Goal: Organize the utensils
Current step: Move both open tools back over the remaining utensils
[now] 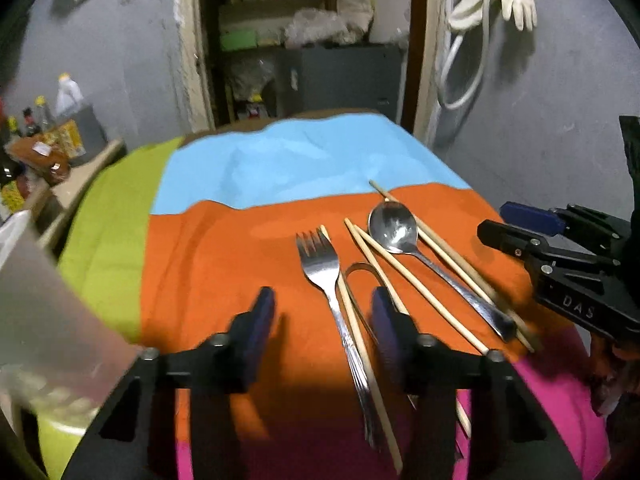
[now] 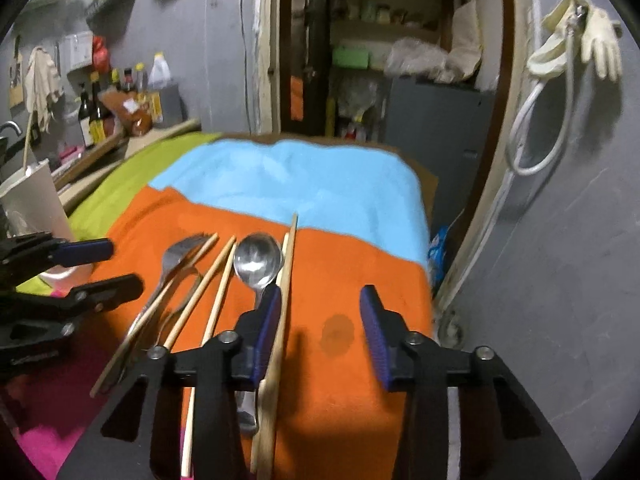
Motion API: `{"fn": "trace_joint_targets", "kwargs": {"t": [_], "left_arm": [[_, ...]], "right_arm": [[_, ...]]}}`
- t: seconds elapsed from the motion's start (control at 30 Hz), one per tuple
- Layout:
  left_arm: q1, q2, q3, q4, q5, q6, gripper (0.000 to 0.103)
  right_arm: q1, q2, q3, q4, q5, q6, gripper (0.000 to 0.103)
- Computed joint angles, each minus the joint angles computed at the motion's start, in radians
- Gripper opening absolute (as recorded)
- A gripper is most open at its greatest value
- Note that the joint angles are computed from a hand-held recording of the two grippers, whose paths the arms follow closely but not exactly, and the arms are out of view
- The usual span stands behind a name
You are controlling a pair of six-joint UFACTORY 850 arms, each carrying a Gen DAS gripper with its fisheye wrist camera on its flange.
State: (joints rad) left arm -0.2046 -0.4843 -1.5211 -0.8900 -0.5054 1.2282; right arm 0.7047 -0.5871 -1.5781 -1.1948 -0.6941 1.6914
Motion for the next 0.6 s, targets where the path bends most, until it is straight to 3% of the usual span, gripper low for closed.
{"fn": "trace_joint_targets", "kwargs": {"t": [0.2,0.6], "left_arm": [[0.004,-0.098,-0.133,0.135,-0.097,-0.169,0.022],[0.01,-0.14,-0.193,0.172,-0.167,-0.17,0.022]], "right_arm": [[-0.043,-0.018,-0.031,0.151,0.103,-0.133,0.021],[-0.064,-0.105,-0.168,0.369,0.062,-0.402,0.019]]}}
